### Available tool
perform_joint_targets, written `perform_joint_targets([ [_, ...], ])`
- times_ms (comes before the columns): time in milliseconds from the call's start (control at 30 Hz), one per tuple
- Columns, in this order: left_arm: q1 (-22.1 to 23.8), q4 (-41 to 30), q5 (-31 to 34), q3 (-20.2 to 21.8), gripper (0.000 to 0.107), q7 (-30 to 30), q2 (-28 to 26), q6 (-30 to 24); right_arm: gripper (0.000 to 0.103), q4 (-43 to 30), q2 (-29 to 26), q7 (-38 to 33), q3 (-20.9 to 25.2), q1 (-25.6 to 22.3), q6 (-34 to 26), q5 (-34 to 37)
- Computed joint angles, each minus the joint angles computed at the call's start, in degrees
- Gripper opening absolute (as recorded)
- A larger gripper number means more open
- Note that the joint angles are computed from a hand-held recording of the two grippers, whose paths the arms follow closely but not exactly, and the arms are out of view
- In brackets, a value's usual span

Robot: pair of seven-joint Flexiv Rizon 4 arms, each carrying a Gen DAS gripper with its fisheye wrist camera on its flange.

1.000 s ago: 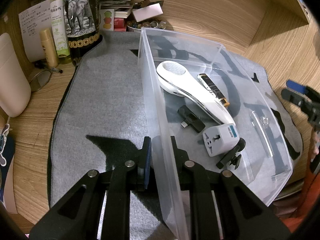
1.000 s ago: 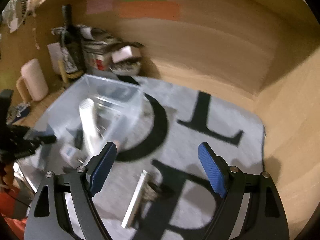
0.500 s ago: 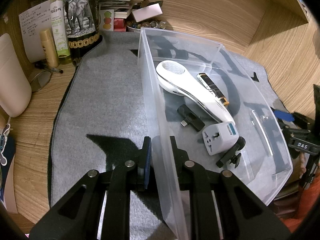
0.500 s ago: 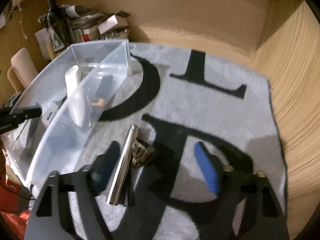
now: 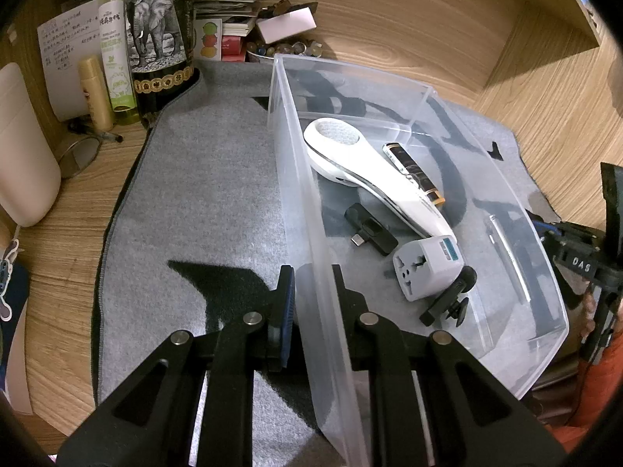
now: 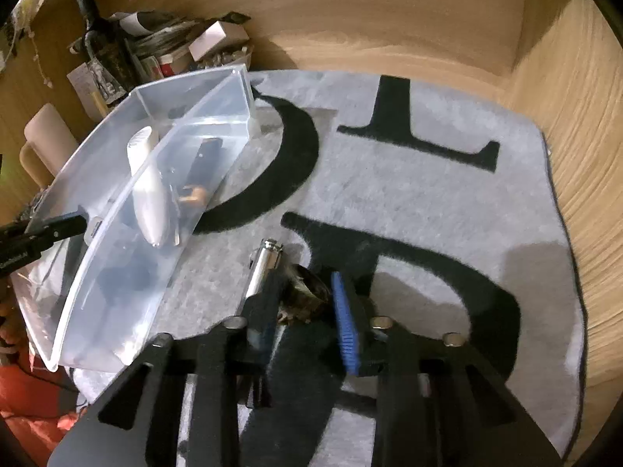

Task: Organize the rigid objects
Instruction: 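Grasp the black item beside the silver tube with the right tool, then carry the black item into the box and open the right tool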

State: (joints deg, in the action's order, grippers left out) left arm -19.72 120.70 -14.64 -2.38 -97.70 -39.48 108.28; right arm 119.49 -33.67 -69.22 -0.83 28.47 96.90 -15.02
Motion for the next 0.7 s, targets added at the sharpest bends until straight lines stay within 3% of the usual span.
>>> perform_joint_targets([
  [300,0.0,0.0,0.1,0.0,0.016,-0.1,0.0,0.0,0.01,1.6,1.2,-0.1,-7.1,6.4,3.0,1.8],
  [700,0.0,0.0,0.2,0.1,0.016,-0.1,0.0,0.0,0.01,-0.8,2.5,-5.0,-9.0,10.6,5.8,3.8],
])
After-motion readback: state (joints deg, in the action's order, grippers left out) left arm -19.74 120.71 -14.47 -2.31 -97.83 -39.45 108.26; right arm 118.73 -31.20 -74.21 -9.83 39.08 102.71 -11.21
